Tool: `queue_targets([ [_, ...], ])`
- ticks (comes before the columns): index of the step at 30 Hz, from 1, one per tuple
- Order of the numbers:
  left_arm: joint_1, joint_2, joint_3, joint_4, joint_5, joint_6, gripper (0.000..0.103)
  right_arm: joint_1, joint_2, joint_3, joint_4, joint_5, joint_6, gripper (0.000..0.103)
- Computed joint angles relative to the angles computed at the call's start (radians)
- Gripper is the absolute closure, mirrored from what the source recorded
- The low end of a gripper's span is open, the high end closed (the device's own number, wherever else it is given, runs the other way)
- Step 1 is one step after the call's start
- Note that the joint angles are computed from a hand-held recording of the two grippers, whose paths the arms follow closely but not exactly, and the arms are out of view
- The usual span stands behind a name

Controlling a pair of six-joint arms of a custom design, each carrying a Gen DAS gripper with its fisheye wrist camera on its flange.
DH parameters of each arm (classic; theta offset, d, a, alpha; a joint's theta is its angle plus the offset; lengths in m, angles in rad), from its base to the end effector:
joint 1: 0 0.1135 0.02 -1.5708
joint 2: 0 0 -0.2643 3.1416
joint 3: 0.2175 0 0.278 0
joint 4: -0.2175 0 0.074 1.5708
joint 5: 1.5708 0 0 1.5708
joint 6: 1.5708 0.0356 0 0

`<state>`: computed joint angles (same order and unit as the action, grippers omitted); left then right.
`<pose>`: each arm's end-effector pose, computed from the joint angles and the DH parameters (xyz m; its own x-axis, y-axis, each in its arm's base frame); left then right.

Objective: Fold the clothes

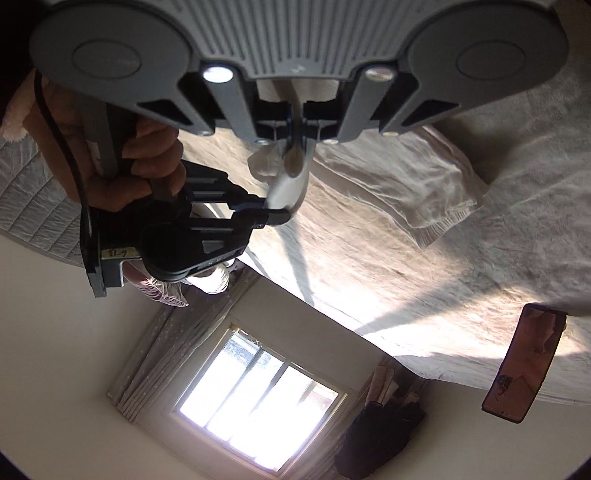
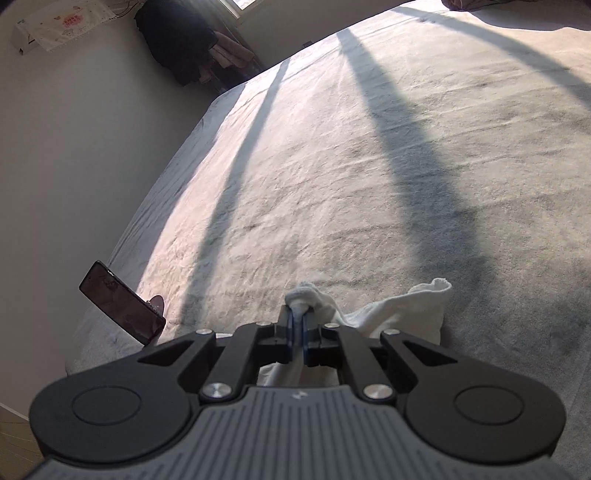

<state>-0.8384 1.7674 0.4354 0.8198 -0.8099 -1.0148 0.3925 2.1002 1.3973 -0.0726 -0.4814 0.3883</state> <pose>0.2064 -0.1910 0.0749 -0.2500 -0.5980 -0.7615 -0.2305 0.8006 -0.5530 0.4323 0.1968 0.1380 -0.8427 0.0144 -0.5382 -0.3516 0.7423 0.5704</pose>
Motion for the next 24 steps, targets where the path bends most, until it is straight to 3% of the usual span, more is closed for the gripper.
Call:
queue_targets([
  [5,0.056,-0.031,-0.067,-0.009,0.016,-0.099,0.099,0.083,0.083,0.104,-0.036,0.06,-0.007,0.098],
  [17,0.167,-0.066,-0.141,-0.056,0.05,-0.205,0.099,0.189,0.219,0.295,-0.125,0.099,-0.025,0.097],
  [20,0.181,-0.088,-0.139,-0.114,0.062,-0.224,0.098,0.183,0.219,0.285,-0.098,0.052,-0.041,0.087],
  [23,0.182,-0.141,-0.135,-0.197,0.051,-0.225,0.093,0.16,0.201,0.248,-0.045,-0.02,-0.031,0.085],
  [24,0.185,-0.167,-0.137,-0.213,0.052,-0.207,0.091,0.151,0.182,0.223,-0.028,-0.013,-0.031,0.076],
])
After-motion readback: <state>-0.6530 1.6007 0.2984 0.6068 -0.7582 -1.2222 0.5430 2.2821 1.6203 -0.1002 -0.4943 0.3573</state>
